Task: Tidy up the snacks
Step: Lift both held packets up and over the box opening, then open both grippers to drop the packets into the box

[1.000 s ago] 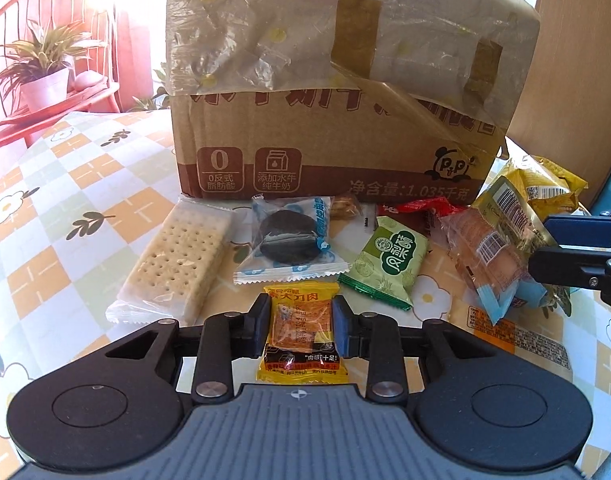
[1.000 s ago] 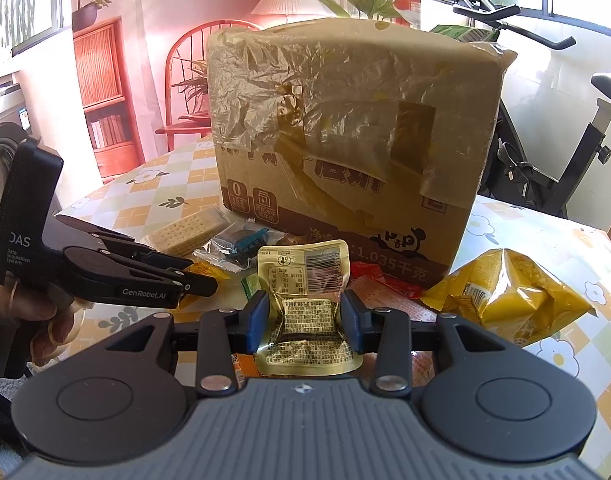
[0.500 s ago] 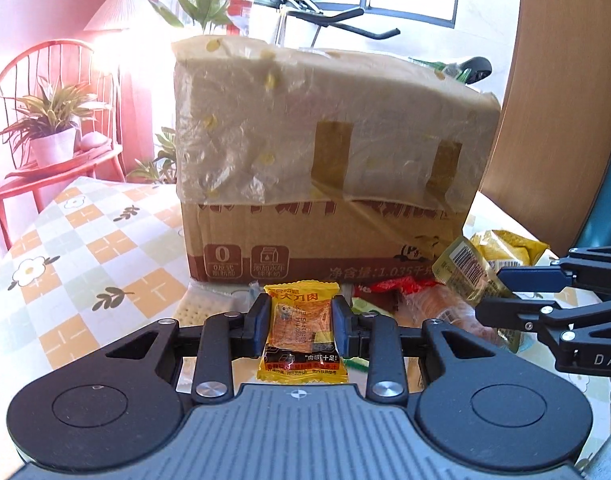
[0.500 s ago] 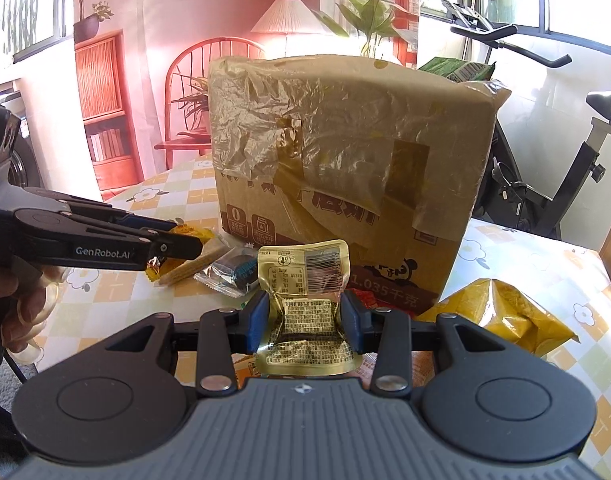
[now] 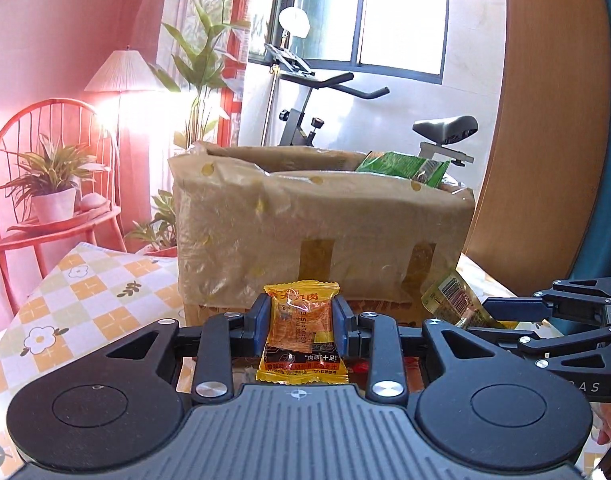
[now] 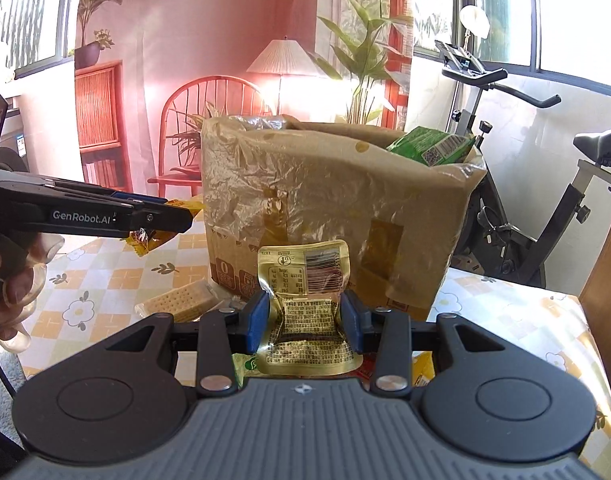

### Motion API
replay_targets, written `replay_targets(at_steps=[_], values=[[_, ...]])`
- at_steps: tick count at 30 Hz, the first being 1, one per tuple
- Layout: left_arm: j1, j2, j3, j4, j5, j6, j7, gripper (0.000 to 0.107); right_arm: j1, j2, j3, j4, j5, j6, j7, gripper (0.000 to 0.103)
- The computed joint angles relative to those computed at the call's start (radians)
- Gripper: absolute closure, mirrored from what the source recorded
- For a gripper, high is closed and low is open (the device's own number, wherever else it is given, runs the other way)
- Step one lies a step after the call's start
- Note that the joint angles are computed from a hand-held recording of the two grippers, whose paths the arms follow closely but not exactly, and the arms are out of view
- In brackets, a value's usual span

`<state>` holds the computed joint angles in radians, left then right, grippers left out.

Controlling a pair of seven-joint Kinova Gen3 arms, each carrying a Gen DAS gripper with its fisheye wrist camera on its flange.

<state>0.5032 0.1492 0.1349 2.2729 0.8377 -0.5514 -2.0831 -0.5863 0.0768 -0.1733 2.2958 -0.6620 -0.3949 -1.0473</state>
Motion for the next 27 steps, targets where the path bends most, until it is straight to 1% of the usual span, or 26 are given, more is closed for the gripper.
replay_targets(at_steps=[2,4,5,6,8,9,12,14,15,16,17,20,24,25,26,27], values=[[0.013,-0.009,-0.011,-0.008,0.004,-0.009,-0.011,0.074,-0.001,-0.011,0.001,0.0,-0.007,-0.017,0.015,0.062],[0.06,-0.02,-0.065,-0.019,-0.009,-0.009,-0.007,0.074,0.009,-0.023,-0.002,-0.005,0.0,-0.035,0.017,0.062],[0.065,-0.028,-0.077,-0.026,-0.019,-0.009,-0.006,0.074,0.015,-0.029,-0.005,-0.009,0.004,-0.043,0.019,0.062],[0.057,-0.031,-0.07,-0.034,-0.021,-0.015,-0.012,0.074,0.021,-0.033,-0.007,-0.015,0.008,-0.048,0.023,0.062],[-0.006,-0.037,-0.01,-0.054,-0.03,-0.022,-0.022,0.074,0.038,-0.042,-0.011,-0.034,0.024,-0.047,0.027,0.062],[-0.031,-0.037,0.009,-0.068,-0.039,-0.019,-0.022,0.074,0.048,-0.046,-0.011,-0.048,0.037,-0.042,0.026,0.062],[-0.163,-0.026,0.116,-0.128,-0.056,0.012,-0.042,0.074,0.078,-0.036,-0.002,-0.119,0.075,-0.007,0.057,0.062],[-0.242,-0.003,0.179,-0.186,-0.038,0.037,-0.092,0.074,0.093,-0.005,0.017,-0.194,0.093,0.038,0.089,0.062],[-0.256,0.01,0.187,-0.218,-0.015,0.048,-0.133,0.074,0.09,0.01,0.029,-0.225,0.084,0.051,0.114,0.062],[-0.257,0.025,0.176,-0.256,0.009,0.076,-0.173,0.073,0.081,0.04,0.054,-0.271,0.092,0.063,0.127,0.062],[-0.245,0.04,0.147,-0.297,0.034,0.112,-0.214,0.073,0.09,0.065,0.062,-0.317,0.095,0.092,0.135,0.062],[-0.15,0.094,0.01,-0.407,0.142,0.182,-0.336,0.073,0.068,0.142,0.128,-0.431,0.114,0.142,0.121,0.061],[-0.034,0.161,-0.166,-0.519,0.304,0.259,-0.482,0.073,-0.05,0.23,0.311,-0.566,0.018,0.253,0.169,0.061],[-0.013,0.175,-0.205,-0.541,0.345,0.28,-0.517,0.073,-0.063,0.245,0.338,-0.584,0.016,0.275,0.16,0.061],[-0.003,0.187,-0.226,-0.559,0.386,0.292,-0.556,0.073,-0.06,0.258,0.346,-0.599,0.029,0.295,0.142,0.061],[0.001,0.195,-0.231,-0.57,0.426,0.29,-0.595,0.073,-0.063,0.266,0.356,-0.606,0.035,0.305,0.129,0.06]])
